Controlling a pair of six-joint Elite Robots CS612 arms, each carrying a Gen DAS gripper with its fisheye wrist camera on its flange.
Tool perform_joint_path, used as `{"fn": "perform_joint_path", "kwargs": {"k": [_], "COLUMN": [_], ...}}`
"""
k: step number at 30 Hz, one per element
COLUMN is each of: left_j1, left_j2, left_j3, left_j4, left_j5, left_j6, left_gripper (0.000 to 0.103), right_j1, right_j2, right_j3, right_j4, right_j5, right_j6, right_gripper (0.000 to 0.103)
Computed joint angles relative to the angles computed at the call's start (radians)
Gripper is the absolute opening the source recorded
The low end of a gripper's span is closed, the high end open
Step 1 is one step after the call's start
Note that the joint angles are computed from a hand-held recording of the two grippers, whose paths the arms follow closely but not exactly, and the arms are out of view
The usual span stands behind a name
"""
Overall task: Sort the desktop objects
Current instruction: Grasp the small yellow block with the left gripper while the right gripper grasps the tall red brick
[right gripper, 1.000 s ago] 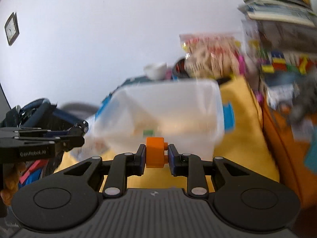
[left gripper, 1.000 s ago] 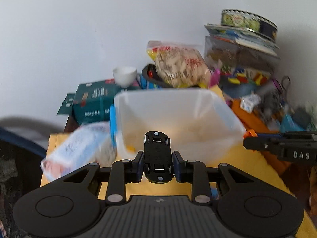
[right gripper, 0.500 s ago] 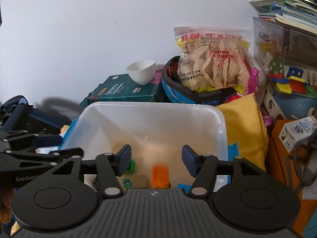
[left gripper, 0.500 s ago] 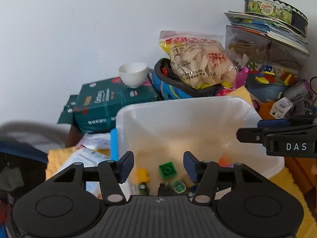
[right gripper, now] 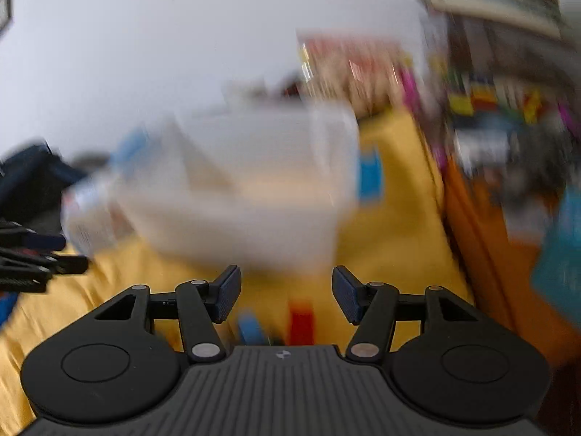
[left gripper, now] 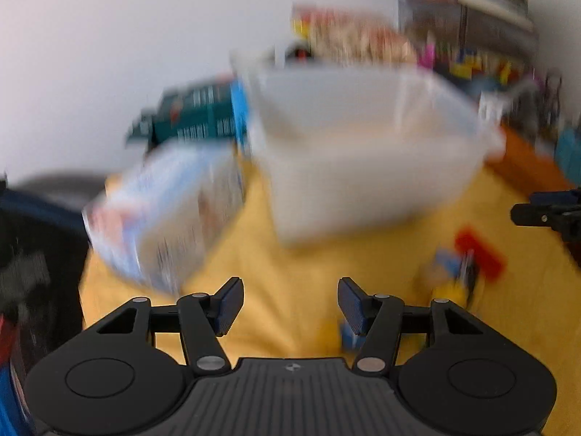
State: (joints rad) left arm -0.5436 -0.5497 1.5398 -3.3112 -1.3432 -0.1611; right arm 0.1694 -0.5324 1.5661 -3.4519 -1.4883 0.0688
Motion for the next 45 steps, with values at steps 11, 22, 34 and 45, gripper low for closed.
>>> {"fn": "perform_joint_path", "kwargs": {"k": [11,22,34,45], "left_j1": [-0.018,-0.025,-0.018,-0.02], "left_j2": [0.056,0.087,0.079,0.071], "left_j3": [-0.032,-0.077,-0.062,-0.051], "left_j4": [0.033,0.061,0.043,0.04], "left_j5": [0.02,0.018,-0.021,-0.024], "left_j6": [-0.018,0.003,-0.02,-0.014], "left_gripper": [0.055,0.025,0.018,0.018], "right_j1": [0.005,0.022,0.016,0.009], "right_j2": [0.012,0.051,0.073,0.071], "right_j3": [0.006,-0.058,-0.104,-0.097], "right_j4": [0.043,0.091,0.1,0.141], "right_j5": [-0.032,-0.075,-0.04,-0.033], "right_j6": [-0.006,-0.071,0.001,-0.021], "right_gripper": [0.051,0.05,0.028,0.027]}}
